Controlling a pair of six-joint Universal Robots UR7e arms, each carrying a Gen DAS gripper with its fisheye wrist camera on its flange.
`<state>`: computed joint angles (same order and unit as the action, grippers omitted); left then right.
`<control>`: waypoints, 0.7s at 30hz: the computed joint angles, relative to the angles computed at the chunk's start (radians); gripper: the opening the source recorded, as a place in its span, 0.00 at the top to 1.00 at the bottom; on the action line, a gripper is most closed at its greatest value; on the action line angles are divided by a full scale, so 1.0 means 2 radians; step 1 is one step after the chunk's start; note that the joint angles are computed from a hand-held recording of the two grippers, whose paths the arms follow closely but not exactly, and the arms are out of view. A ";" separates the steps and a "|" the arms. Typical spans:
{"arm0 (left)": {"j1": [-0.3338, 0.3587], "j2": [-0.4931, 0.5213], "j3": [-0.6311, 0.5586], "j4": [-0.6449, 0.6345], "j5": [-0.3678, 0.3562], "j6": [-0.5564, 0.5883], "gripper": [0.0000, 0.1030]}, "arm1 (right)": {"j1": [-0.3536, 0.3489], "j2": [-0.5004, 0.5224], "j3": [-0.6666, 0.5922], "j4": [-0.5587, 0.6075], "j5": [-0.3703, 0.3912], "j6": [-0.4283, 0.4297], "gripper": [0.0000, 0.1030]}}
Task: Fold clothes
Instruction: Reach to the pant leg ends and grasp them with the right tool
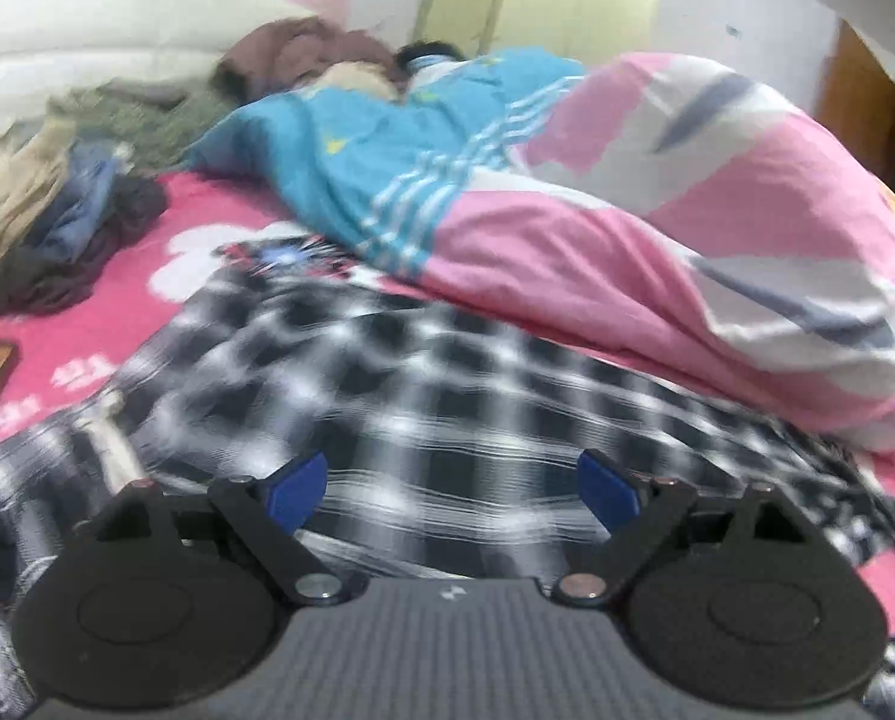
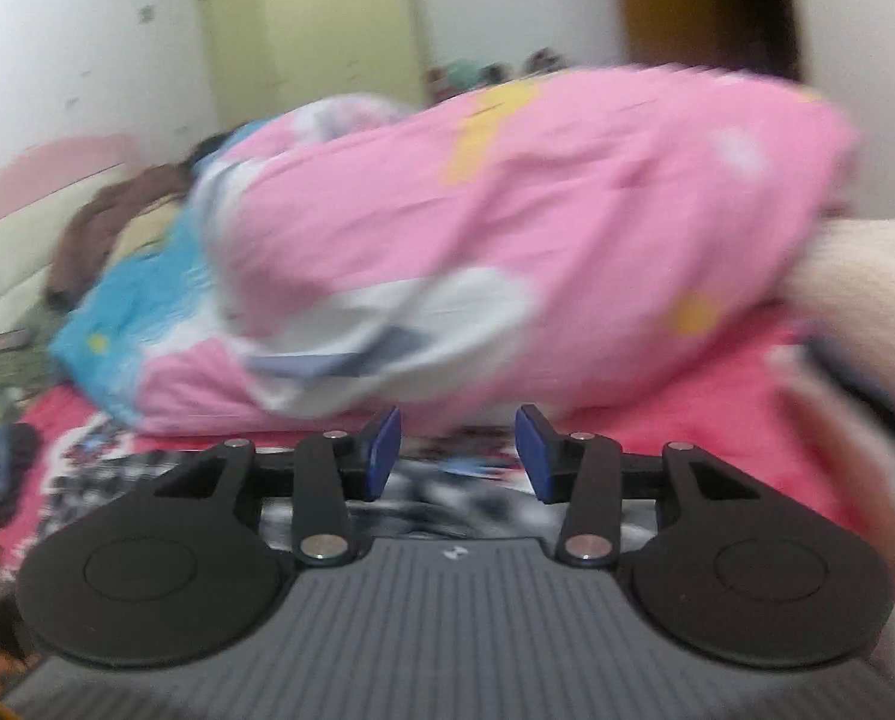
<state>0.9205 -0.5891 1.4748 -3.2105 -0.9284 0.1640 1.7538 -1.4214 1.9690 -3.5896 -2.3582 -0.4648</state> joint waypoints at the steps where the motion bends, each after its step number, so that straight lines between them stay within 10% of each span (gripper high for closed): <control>1: -0.004 0.002 0.002 -0.001 -0.006 0.004 0.12 | -0.001 -0.018 0.020 -0.011 -0.005 -0.008 0.59; 9: -0.050 0.064 -0.043 0.013 -0.047 0.067 0.12 | -0.096 -0.038 0.092 -0.037 0.073 -0.104 0.60; 13: -0.056 0.109 -0.099 0.052 -0.056 0.087 0.27 | -0.131 0.033 0.071 -0.085 0.098 -0.251 0.62; 21: -0.045 0.146 -0.137 0.124 -0.064 0.067 0.54 | -0.171 0.111 0.014 -0.113 0.089 -0.344 0.70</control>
<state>0.8308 -0.2971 1.2006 -2.9627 -1.0563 0.2972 1.4121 -1.1992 1.9962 -3.8159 -2.1794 -1.1534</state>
